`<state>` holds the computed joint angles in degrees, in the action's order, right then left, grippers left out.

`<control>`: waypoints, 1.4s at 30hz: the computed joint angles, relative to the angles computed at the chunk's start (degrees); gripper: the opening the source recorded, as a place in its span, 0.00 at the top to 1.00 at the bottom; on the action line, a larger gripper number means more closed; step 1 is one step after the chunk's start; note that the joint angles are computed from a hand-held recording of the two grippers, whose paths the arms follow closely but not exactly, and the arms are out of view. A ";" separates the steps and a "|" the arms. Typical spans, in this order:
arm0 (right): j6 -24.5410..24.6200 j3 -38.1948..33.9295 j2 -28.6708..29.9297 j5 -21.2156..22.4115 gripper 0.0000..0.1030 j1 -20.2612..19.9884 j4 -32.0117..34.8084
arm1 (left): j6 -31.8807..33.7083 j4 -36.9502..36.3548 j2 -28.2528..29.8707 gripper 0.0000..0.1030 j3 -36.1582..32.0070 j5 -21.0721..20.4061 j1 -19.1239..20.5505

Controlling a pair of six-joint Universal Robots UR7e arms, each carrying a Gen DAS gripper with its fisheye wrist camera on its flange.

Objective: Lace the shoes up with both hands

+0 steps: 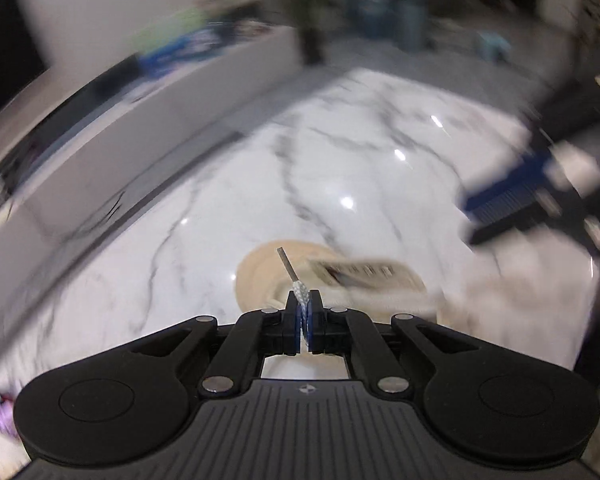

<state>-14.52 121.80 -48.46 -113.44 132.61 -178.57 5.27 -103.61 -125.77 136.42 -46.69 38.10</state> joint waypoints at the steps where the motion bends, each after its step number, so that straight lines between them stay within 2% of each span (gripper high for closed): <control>1: 0.25 -0.61 0.31 0.35 0.83 -0.44 0.87 | 2.33 -0.76 0.38 0.98 0.22 -0.71 0.60; 6: 2.57 -3.80 3.08 -0.22 0.83 -2.15 4.05 | 13.55 -12.08 3.87 0.98 1.52 -3.95 6.60; 11: 3.93 -6.50 5.64 0.04 0.83 -3.26 5.28 | 18.72 -17.55 8.15 0.98 0.94 -6.35 11.00; 14: 4.31 -7.87 7.06 1.66 0.83 -4.10 5.38 | 20.50 -17.91 10.55 0.98 0.16 -7.44 12.60; 17: 4.33 -8.59 8.16 0.86 0.84 -4.49 5.67 | 21.71 -16.61 12.65 0.98 -0.19 -6.75 13.07; 19: 4.59 -8.57 8.48 -0.25 0.92 -4.87 5.92 | 21.82 -16.10 13.90 0.98 -0.48 -6.36 13.48; 28: 4.09 -5.80 6.91 2.51 0.94 -7.70 3.95 | 20.78 -14.50 17.80 0.98 -1.51 -6.22 14.57; 39: 3.30 -5.16 6.59 5.78 0.94 -9.63 2.85 | 9.77 -6.66 21.93 0.98 -7.92 -7.68 16.83; 42: 2.87 -5.23 6.44 6.88 0.94 -10.24 3.11 | 9.49 -2.28 21.82 0.98 -9.70 -6.85 15.47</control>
